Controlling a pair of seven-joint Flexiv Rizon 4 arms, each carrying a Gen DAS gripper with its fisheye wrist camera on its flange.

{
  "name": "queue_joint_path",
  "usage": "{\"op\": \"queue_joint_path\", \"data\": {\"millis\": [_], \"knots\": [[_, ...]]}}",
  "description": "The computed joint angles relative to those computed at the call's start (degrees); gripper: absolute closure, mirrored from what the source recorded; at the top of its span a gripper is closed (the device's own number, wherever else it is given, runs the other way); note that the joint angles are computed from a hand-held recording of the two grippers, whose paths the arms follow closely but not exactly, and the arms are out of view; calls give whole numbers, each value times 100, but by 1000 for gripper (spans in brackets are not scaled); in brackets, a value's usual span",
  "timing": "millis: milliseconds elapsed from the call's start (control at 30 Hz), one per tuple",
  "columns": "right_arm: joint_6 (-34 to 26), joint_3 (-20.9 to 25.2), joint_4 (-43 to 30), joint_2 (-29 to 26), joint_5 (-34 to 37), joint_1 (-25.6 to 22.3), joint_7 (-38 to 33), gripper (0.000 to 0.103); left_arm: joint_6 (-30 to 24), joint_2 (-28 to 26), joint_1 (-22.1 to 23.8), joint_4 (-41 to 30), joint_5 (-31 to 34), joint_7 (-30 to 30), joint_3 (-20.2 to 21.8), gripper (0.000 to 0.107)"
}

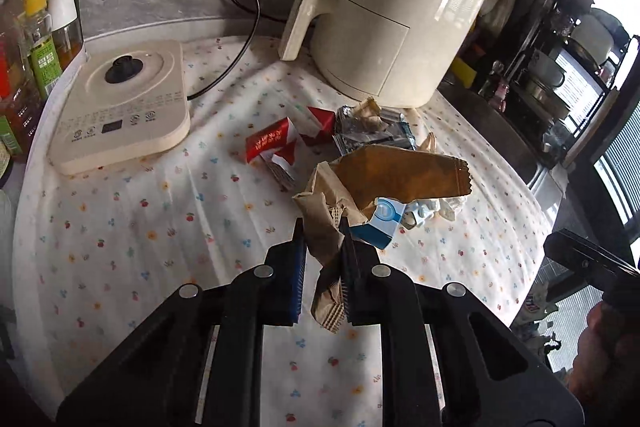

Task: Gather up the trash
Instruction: 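Grasp the brown paper with the left gripper while the right gripper grasps foil packets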

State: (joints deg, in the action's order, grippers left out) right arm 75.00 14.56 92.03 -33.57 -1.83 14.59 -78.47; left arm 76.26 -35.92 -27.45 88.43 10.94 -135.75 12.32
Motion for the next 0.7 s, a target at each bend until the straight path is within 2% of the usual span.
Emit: {"op": "queue_joint_path", "data": {"millis": [200,367,667,700], "knots": [[-290,172,-869,-473,-67,174,-271,22,59,194,109,182,147,-28,194,91],[-654,221,-1552,-863,-35,351,-447,30,113,206,319,204,146,36,172,91],[-1339,-116,-2518,-1533,-177,821,-376,30,229,105,659,266,-120,341,33,91],[-1411,-141,-2595,-1589,-191,853,-373,33,242,93,696,287,-171,377,12,91]]}}
